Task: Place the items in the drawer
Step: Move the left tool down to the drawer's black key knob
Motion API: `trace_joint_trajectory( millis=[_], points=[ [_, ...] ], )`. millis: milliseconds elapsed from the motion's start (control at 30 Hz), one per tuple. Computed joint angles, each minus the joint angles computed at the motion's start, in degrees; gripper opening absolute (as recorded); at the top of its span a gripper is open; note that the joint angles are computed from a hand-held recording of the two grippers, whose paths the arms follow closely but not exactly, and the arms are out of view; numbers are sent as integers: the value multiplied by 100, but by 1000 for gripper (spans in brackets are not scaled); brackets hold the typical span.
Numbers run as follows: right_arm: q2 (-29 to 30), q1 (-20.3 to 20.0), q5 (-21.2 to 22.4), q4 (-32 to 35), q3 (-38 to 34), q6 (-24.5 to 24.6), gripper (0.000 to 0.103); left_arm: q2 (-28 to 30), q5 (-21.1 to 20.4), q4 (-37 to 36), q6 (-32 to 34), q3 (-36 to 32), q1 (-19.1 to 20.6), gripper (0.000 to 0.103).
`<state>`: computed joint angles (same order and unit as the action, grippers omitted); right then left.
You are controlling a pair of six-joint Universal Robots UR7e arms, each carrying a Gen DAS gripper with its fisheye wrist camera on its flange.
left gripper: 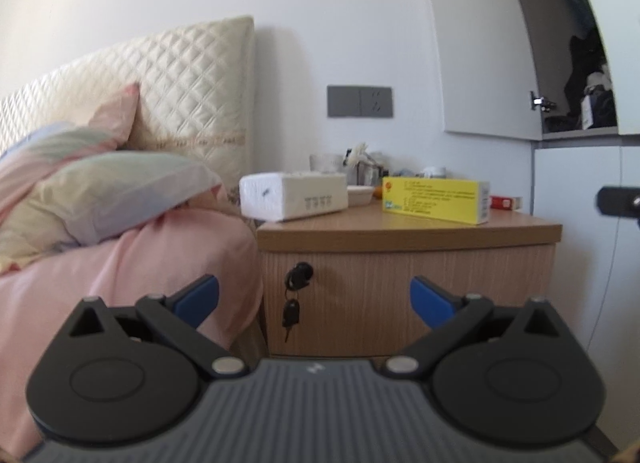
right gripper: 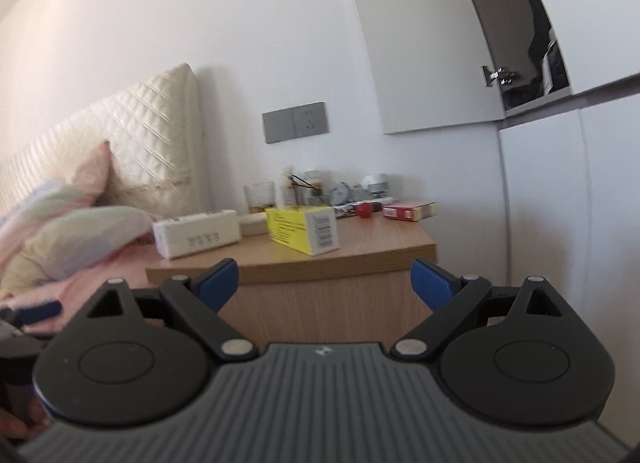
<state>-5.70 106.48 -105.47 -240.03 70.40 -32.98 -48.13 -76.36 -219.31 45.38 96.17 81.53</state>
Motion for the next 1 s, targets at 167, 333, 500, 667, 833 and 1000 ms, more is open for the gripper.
trace_joint_trajectory(
  millis=[167, 333, 500, 667, 833, 1000],
  points=[
    [3, -117, 390, 273, -381, 77, 95, 219, -173, 315, 194, -551, 72, 102],
    [103, -323, 714, 774, -886, -209, 95, 336, -245, 1240, -53, -1181, 172, 102],
    [-61, -684, 957, 1471, -892, 123, 95, 603, -423, 2014, -339, -2011, 340, 102],
    [-113, -977, 1031, 2012, -1015, -104, 95, 908, -725, 2689, 26, -2707, 489, 102],
    [-29, -1166, 1127, 2550, -1303, -377, 95, 1250, -748, 3362, 175, -3408, 616, 102],
    [167, -1224, 1191, 2775, -1705, -556, 95, 1338, -904, 3834, 606, -3577, 702, 102]
  ],
)
